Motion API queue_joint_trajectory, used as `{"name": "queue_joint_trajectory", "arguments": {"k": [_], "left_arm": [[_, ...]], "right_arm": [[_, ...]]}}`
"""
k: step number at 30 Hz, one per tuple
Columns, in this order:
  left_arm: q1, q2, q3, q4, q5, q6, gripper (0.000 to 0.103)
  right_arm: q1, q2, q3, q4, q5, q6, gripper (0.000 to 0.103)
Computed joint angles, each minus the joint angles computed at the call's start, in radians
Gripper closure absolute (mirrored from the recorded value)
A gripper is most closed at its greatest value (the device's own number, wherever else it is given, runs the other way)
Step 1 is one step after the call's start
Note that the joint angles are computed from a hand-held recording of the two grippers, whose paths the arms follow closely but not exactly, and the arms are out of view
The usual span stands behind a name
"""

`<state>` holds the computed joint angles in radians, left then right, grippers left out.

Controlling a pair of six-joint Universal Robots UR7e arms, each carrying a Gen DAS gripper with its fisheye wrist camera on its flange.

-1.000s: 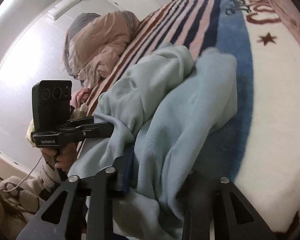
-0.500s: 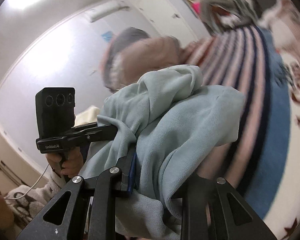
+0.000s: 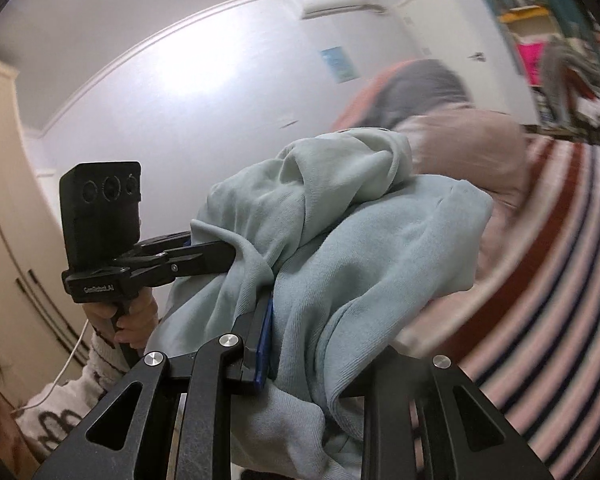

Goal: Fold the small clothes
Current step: 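Grasp the folded shirt with both grippers and lift it off the bed, then carry the folded shirt with both grippers onto the clothes pile and release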

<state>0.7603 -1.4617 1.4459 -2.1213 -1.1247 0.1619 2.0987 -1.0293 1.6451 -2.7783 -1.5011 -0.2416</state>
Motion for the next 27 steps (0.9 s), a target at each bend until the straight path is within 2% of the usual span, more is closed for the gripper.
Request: {"name": "queue_joint_trajectory", "arguments": {"k": [2, 6, 10, 14, 17, 19, 21, 25, 27], "left_arm": [[0.019, -0.034, -0.017, 0.02, 0.026, 0.006, 0.074], [0.077, -0.076, -0.052, 0.047, 0.033, 0.017, 0.074], [0.149, -0.09, -0.078, 0.054, 0.008, 0.029, 0.074], [0.224, -0.07, -0.076, 0.06, -0.025, 0.004, 0.072], [0.277, -0.044, -0.084, 0.075, -0.021, -0.009, 0.064], [0.294, -0.039, -0.073, 0.061, -0.012, -0.003, 0.06], [0.303, -0.04, -0.06, 0.035, 0.001, 0.01, 0.051], [0.298, -0.051, -0.031, 0.001, 0.041, 0.027, 0.036], [0.298, -0.048, -0.034, -0.003, 0.048, 0.027, 0.03]], "right_arm": [[0.019, 0.069, -0.075, 0.03, 0.02, -0.013, 0.085], [0.042, 0.206, -0.217, 0.1, 0.066, -0.018, 0.085], [0.037, 0.315, -0.352, 0.194, 0.11, -0.02, 0.085], [0.032, 0.397, -0.441, 0.271, 0.085, -0.006, 0.085], [0.023, 0.45, -0.509, 0.345, 0.045, 0.022, 0.085], [0.025, 0.479, -0.538, 0.371, 0.026, 0.049, 0.084], [0.018, 0.496, -0.554, 0.39, 0.011, 0.061, 0.081], [0.021, 0.496, -0.545, 0.369, -0.024, 0.06, 0.075], [0.03, 0.476, -0.508, 0.344, -0.044, 0.06, 0.068]]}}
